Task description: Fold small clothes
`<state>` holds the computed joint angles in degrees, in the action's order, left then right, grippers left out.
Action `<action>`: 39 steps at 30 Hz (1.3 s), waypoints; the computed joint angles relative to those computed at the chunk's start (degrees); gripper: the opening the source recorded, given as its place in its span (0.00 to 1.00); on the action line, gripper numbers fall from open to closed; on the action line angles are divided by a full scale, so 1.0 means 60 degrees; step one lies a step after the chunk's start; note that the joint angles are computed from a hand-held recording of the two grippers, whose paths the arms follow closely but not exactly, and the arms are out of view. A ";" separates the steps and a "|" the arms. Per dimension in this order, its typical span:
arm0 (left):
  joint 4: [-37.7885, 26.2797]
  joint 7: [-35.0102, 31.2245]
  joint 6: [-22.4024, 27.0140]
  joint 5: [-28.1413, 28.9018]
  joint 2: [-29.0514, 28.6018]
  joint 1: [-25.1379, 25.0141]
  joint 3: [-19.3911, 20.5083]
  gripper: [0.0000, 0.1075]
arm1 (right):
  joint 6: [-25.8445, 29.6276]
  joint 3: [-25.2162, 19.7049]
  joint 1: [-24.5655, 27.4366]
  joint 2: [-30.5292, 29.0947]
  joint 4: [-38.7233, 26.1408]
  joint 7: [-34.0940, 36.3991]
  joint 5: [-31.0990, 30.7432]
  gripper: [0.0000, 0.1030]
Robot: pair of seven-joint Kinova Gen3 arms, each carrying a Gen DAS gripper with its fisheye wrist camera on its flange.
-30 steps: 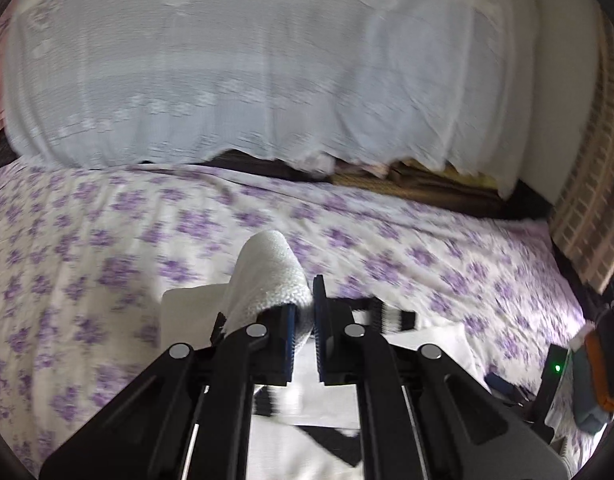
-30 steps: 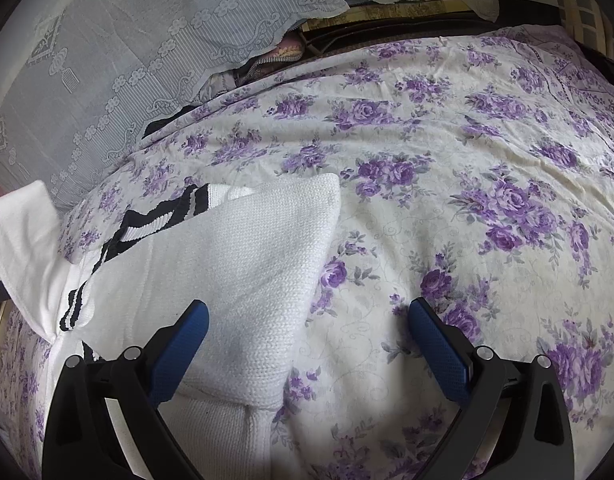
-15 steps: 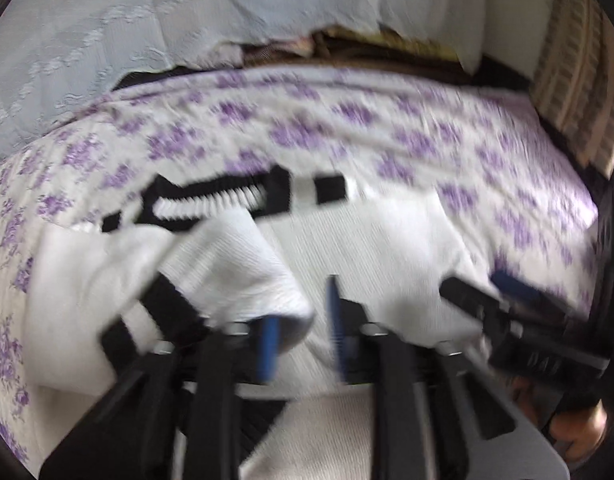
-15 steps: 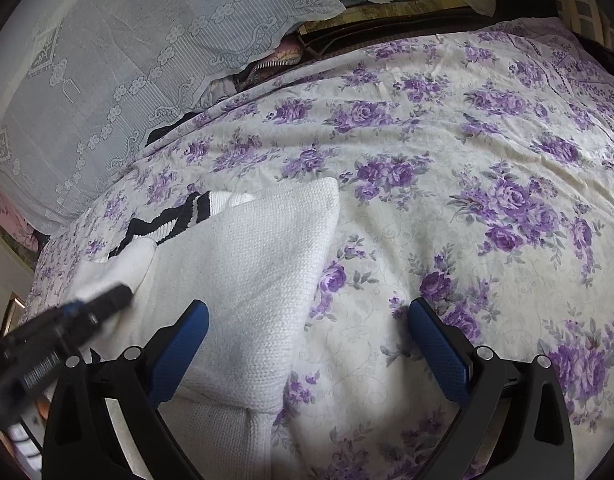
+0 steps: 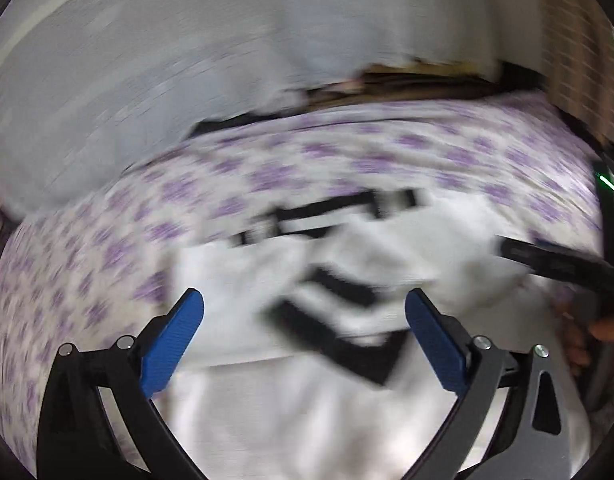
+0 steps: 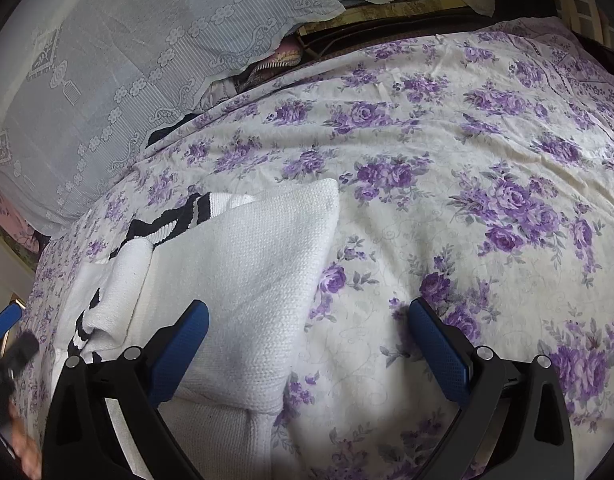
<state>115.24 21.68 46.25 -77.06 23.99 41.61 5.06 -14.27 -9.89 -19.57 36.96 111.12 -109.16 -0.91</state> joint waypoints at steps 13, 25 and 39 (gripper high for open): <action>0.1008 0.1608 -0.2896 0.0039 0.0488 -0.2137 -0.1216 0.92 | -0.1174 0.1202 -0.1319 -0.0284 0.0665 0.0134 -0.0577 0.97; 0.1930 0.4195 -0.3695 -0.2320 -0.0132 -0.2860 -0.0999 0.92 | -0.1344 0.4087 -0.6585 -0.0798 0.0474 0.4607 0.0136 0.95; 0.1475 0.2758 -0.3109 -0.1111 0.0211 -0.2658 -0.0899 0.92 | 0.1959 0.3894 -0.6486 0.0154 -0.1851 0.7004 -0.1380 0.36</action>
